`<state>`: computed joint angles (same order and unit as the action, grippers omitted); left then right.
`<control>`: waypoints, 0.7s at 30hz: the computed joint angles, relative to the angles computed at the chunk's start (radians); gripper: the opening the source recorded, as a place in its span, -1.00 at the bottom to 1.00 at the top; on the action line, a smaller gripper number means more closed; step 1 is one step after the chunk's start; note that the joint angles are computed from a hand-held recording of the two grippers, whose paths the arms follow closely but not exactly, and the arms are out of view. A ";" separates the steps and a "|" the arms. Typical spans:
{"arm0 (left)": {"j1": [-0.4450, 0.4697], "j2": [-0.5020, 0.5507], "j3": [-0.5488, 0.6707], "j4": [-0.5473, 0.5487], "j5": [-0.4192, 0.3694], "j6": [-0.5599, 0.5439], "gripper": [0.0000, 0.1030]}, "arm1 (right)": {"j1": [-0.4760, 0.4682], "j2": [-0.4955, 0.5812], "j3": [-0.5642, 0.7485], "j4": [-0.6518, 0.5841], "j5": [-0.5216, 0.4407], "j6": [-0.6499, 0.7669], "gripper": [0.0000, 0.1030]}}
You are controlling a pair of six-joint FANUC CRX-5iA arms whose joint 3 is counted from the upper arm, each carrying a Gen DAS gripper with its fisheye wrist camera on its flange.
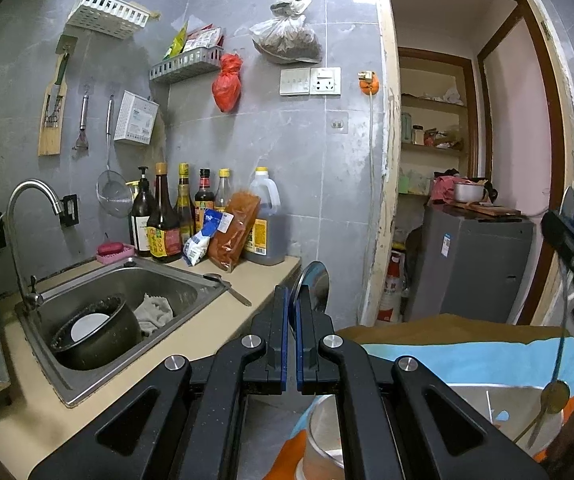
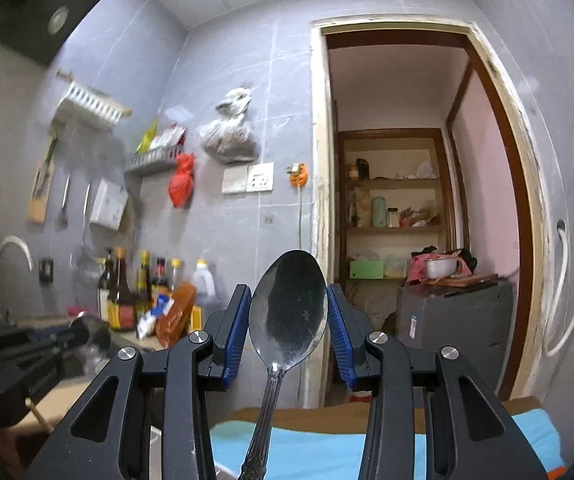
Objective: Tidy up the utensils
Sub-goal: 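Carry both held silver spoons over the white caddy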
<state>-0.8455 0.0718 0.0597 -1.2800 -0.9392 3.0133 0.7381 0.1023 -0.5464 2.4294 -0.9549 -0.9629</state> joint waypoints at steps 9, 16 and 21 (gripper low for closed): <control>-0.006 0.000 -0.004 -0.001 -0.005 0.004 -0.98 | 0.043 0.042 0.003 0.006 -0.120 0.069 -0.30; -0.004 -0.002 -0.006 -0.001 -0.001 0.007 -0.98 | 0.046 0.060 0.025 0.033 -0.184 0.094 -0.30; -0.006 -0.002 -0.004 -0.005 -0.008 0.010 -0.98 | 0.053 0.080 0.029 0.020 -0.218 0.103 -0.30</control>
<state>-0.8512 0.0695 0.0559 -1.2850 -0.9476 3.0233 0.7909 0.1820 -0.5172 2.4491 -1.1732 -0.8597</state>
